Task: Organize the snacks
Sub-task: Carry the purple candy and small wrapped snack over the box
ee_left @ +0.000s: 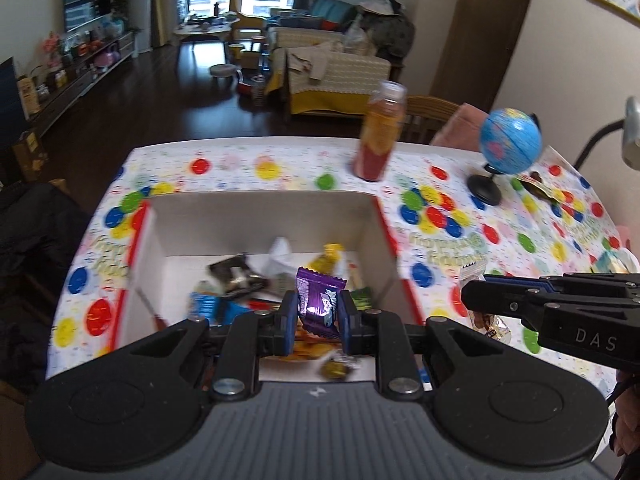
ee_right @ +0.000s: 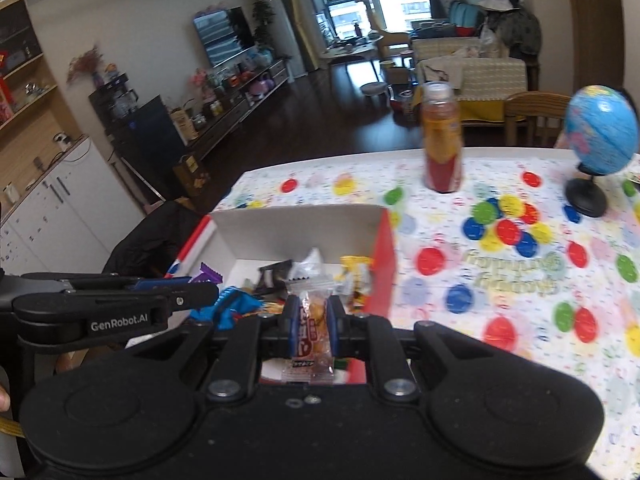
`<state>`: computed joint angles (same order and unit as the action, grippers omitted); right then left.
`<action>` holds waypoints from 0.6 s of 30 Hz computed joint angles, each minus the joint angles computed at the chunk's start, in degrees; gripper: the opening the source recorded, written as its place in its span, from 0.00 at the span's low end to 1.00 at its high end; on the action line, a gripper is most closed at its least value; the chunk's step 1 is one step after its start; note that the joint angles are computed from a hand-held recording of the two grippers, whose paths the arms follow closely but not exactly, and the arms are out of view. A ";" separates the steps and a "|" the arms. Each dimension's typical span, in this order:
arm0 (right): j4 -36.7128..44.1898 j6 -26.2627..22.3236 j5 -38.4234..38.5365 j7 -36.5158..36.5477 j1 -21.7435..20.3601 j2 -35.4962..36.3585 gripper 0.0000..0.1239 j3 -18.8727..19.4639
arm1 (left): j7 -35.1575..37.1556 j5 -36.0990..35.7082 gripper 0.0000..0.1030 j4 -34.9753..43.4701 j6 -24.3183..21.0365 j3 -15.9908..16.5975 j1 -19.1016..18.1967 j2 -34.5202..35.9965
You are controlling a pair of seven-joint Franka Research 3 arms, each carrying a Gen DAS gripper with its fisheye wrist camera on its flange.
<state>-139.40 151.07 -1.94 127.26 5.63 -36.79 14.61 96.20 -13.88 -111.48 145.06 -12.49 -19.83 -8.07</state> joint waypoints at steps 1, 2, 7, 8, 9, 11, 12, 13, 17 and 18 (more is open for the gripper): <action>0.76 0.25 -0.12 0.17 -0.05 1.11 0.10 0.42 | 0.28 -0.11 0.20 -0.03 -0.05 0.38 0.30 -0.02; 1.55 0.45 -0.33 0.42 -0.10 2.24 0.10 0.83 | 0.52 -0.16 0.20 -0.03 -0.09 0.68 0.61 0.03; 5.25 0.80 -2.74 2.85 -0.41 7.84 0.10 2.39 | 1.93 -0.54 0.20 0.42 -0.57 1.84 2.41 0.92; 5.96 0.74 -3.34 3.51 -0.40 8.95 0.10 2.50 | 2.11 -0.45 0.20 0.69 -0.68 1.95 2.81 1.31; 6.60 0.73 -3.83 4.10 -0.25 10.03 0.10 2.44 | 2.36 -0.47 0.20 0.98 -0.82 2.02 3.17 1.73; 7.90 0.36 -5.01 5.53 0.02 11.98 0.10 2.35 | 2.82 -0.41 0.20 1.70 -1.06 2.10 3.93 2.78; 8.53 0.19 -5.58 6.03 0.28 12.93 0.10 2.15 | 3.01 -0.42 0.20 2.32 -1.43 2.10 4.32 3.49; 9.21 0.00 -6.34 6.56 0.44 13.94 0.10 2.00 | 3.23 -0.45 0.20 3.11 -1.90 2.06 4.69 4.34; 11.63 -0.82 -9.02 8.33 1.51 17.74 0.10 0.78 | 3.42 0.43 0.20 6.52 -3.40 1.24 6.03 8.15; 12.25 -1.14 -9.52 8.63 1.85 18.69 0.10 0.34 | 3.54 0.74 0.20 7.23 -3.32 0.94 6.28 9.11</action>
<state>-127.14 149.93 -11.45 135.89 7.48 -18.10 14.95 99.75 -13.14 -104.25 141.74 -11.54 -13.55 1.04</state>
